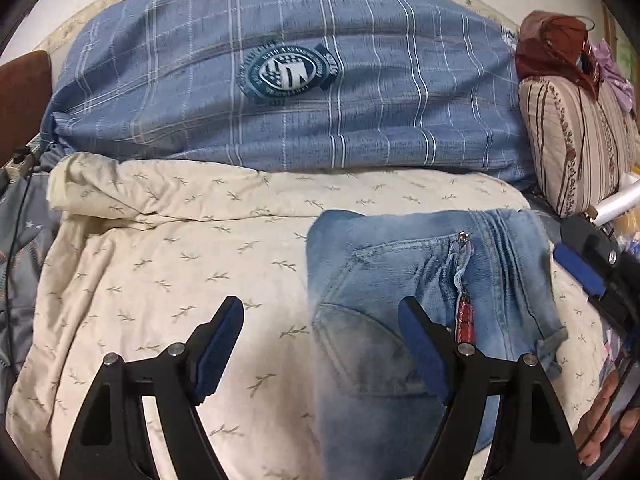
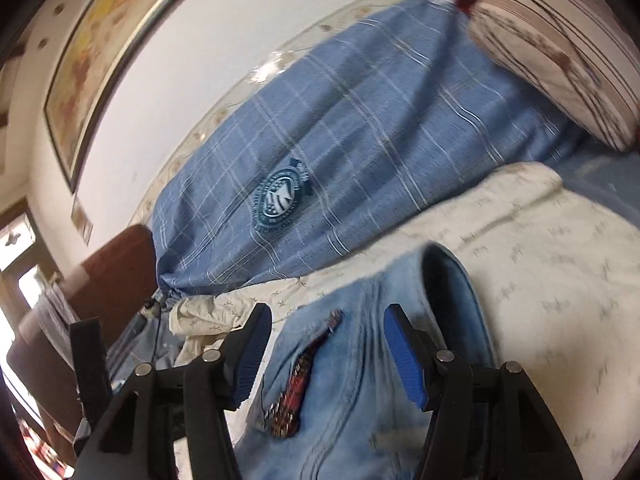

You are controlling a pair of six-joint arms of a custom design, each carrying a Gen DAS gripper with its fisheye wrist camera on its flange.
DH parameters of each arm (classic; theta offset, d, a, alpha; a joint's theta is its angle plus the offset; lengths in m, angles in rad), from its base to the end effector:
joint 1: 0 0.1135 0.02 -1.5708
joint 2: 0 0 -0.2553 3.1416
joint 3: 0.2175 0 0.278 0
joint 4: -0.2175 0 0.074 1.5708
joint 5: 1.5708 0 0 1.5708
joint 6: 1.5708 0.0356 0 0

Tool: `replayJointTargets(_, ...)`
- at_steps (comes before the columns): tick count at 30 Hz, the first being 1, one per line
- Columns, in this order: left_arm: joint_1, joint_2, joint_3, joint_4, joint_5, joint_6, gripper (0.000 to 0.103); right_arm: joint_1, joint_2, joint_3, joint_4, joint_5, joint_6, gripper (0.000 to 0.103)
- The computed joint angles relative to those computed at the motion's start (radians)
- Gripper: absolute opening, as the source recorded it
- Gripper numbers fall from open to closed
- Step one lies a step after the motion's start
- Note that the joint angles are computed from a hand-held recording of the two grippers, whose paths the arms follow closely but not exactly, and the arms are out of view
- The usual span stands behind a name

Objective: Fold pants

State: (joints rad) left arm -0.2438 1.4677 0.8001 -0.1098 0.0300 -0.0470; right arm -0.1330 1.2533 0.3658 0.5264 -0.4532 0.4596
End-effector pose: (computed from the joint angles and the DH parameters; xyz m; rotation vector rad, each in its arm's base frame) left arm 0.3124 -0.0788 0.1696 0.2461 2.3419 -0.1779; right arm 0.2572 -0.0187 0.1460 0.2686 1.9302 0.6541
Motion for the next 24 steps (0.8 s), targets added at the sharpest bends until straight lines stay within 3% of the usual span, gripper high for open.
replayJointTargets(3, -0.030, 0.064, 0.026, 0.004, -0.021, -0.006, 0.080, -0.002, 0.110, 0.069, 0.016, -0.001, -0.027, 0.062)
replayJointTargets(7, -0.064, 0.121, 0.034, 0.030, -0.067, -0.010, 0.080, -0.058, 0.287, 0.189, -0.023, -0.096, -0.008, 0.062)
replayJointTargets(12, -0.065, 0.187, 0.086, 0.009, -0.055, -0.042, 0.087, -0.074, 0.524, 0.398, -0.257, -0.083, -0.089, 0.062)
replayJointTargets(21, -0.040, 0.150, 0.051, -0.019, -0.026, -0.084, 0.090, -0.112, 0.488, 0.377, -0.310, -0.113, -0.118, 0.059)
replayJointTargets(24, -0.058, 0.112, -0.003, 0.004, -0.069, -0.104, 0.091, -0.100, 0.387, 0.321, -0.363, -0.015, -0.147, 0.060)
